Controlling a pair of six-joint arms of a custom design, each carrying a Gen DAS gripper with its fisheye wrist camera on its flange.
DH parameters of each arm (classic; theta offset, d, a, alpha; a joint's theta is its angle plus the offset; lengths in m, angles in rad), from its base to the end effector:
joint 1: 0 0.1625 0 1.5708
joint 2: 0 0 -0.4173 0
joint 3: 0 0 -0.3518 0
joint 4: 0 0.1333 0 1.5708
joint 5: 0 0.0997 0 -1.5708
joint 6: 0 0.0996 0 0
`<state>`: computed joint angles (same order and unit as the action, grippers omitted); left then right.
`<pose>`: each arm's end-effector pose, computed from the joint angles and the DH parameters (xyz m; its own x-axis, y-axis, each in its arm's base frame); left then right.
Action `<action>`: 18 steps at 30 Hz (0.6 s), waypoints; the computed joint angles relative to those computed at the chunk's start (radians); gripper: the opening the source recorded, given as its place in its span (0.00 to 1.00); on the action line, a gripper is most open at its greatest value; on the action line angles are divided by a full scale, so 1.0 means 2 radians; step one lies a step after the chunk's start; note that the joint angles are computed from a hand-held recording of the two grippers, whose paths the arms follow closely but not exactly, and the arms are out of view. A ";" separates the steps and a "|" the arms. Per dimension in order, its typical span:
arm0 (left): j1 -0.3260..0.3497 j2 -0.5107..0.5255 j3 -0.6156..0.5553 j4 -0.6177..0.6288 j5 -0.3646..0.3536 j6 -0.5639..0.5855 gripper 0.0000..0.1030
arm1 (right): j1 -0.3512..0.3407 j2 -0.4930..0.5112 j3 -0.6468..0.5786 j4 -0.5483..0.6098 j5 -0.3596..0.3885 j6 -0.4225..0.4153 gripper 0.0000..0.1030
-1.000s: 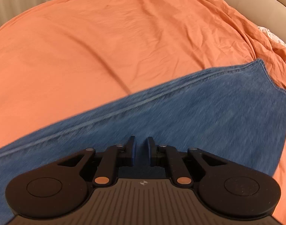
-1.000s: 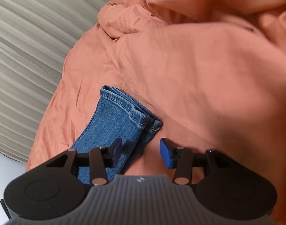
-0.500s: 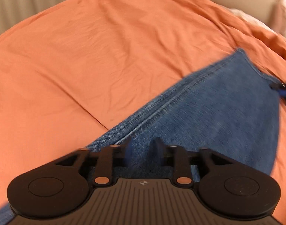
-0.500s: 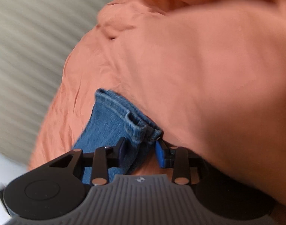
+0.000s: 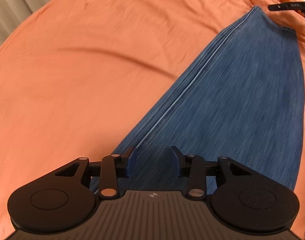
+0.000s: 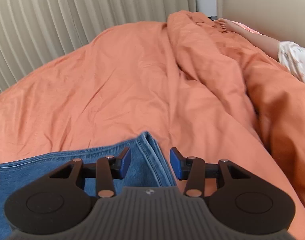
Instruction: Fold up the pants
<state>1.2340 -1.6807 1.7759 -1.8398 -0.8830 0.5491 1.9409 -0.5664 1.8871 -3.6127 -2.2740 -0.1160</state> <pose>0.0480 -0.4575 0.4853 -0.4831 0.6146 -0.6236 0.6772 0.7138 0.1788 0.2683 -0.5011 0.0543 -0.8283 0.0403 0.5588 -0.3700 0.7096 -0.5996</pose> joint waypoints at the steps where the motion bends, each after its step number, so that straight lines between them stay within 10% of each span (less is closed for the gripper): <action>1: 0.007 0.001 -0.007 0.001 -0.001 0.005 0.44 | -0.001 0.007 -0.015 0.012 -0.004 -0.003 0.40; 18: 0.036 0.017 -0.023 -0.007 -0.015 0.081 0.46 | -0.009 0.057 -0.106 0.079 -0.036 -0.028 0.26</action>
<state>1.3063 -1.6475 1.7294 -1.8529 -0.9136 0.7105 1.9219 -0.4521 1.6761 -3.4555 -2.3465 -0.1710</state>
